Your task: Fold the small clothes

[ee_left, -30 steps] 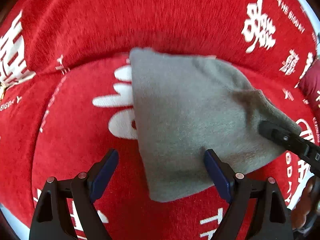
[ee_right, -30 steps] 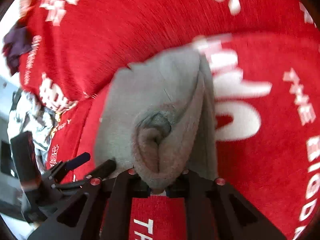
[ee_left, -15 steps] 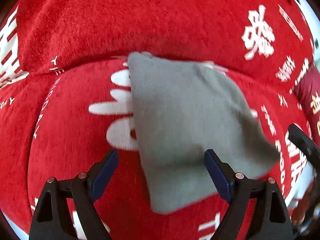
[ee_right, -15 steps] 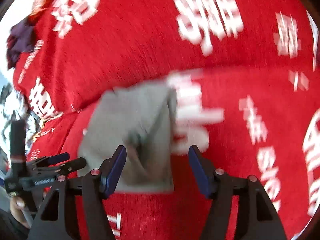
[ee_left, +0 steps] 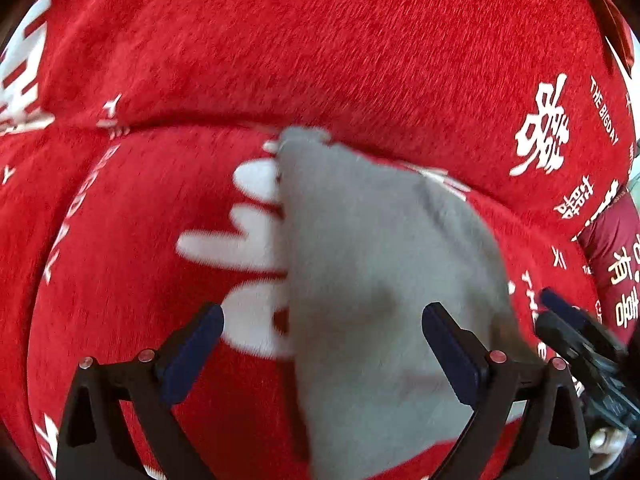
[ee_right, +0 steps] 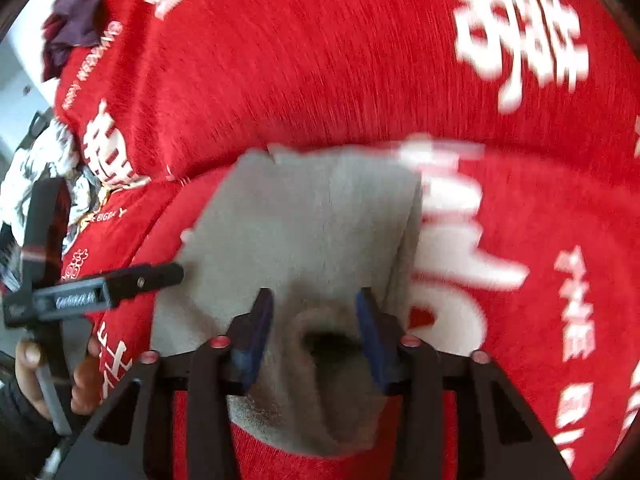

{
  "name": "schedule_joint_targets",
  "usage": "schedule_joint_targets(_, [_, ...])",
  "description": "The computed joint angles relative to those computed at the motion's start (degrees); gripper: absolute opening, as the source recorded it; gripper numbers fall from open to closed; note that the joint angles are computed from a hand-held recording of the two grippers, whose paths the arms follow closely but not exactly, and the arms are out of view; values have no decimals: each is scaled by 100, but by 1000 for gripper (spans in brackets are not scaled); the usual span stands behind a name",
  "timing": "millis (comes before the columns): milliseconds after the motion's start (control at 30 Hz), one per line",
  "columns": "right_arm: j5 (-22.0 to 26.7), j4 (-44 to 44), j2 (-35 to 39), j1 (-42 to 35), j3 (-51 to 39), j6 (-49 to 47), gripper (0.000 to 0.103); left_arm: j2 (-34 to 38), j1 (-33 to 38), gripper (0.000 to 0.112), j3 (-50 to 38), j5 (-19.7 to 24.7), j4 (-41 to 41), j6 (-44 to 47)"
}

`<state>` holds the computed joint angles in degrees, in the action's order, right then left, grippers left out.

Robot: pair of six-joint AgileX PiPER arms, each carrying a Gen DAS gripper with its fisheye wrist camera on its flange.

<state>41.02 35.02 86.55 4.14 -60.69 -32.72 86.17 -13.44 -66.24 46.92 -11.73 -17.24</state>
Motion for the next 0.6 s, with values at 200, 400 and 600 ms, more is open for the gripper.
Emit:
schedule_joint_targets(200, [344,-476,1406,471,-1472,118,80,1444,-475,100,-1277,733,1014,-535])
schedule_joint_targets(400, [657,-476,2811,257,-2479,179,78,2145,132,103,-1923,949,30,-35])
schedule_joint_targets(600, [690,-1176,2375,406,-2533,766,75,1879,-41,103,-2207,1236,792,-156])
